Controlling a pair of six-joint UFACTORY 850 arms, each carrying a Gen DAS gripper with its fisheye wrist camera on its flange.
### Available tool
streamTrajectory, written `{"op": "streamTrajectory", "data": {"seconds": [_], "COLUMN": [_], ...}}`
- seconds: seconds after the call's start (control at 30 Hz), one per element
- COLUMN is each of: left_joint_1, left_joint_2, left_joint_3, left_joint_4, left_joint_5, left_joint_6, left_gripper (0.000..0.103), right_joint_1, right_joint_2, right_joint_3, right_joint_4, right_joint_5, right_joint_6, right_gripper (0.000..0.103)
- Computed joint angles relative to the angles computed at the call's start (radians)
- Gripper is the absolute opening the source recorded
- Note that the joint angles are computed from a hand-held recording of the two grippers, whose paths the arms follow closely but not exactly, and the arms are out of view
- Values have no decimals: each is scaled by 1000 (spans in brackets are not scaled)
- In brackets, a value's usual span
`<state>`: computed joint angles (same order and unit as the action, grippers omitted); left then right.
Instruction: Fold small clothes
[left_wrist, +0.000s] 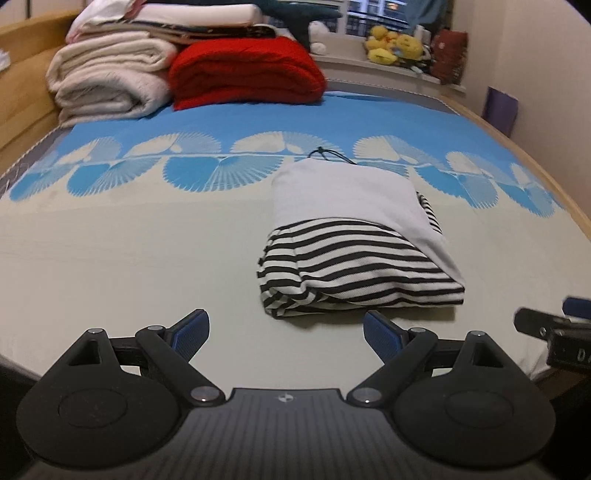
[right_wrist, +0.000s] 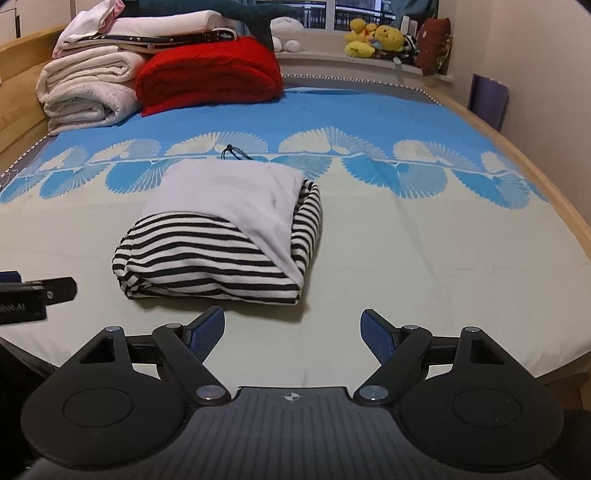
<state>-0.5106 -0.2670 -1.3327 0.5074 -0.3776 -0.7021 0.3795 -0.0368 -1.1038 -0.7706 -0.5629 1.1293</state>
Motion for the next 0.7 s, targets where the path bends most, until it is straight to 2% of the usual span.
{"op": "streamTrajectory", "data": {"seconds": [0.1,0.13,0.23,0.7], "left_joint_1": [1,4,-2,-8], "left_joint_2": [-25,-25,-34,-26], "left_joint_3": [-23,-20,-29,-16], "left_joint_4": [-51,-69,-7,-17], "left_joint_5": [-32,-19,-40,-30], "left_joint_6": [48,51,-10,24], "left_gripper": [94,94,94,94], "right_joint_1": [5,6,4,7], "right_joint_2": [-14,-16,-19,-8], "right_joint_3": [-12,-13,-7,6], "right_joint_4": [9,6,13,-8], "right_joint_5": [-4,0,4,3], "right_joint_6": [-23,-22,-35,-12], "right_gripper": [82,82,82,82]}}
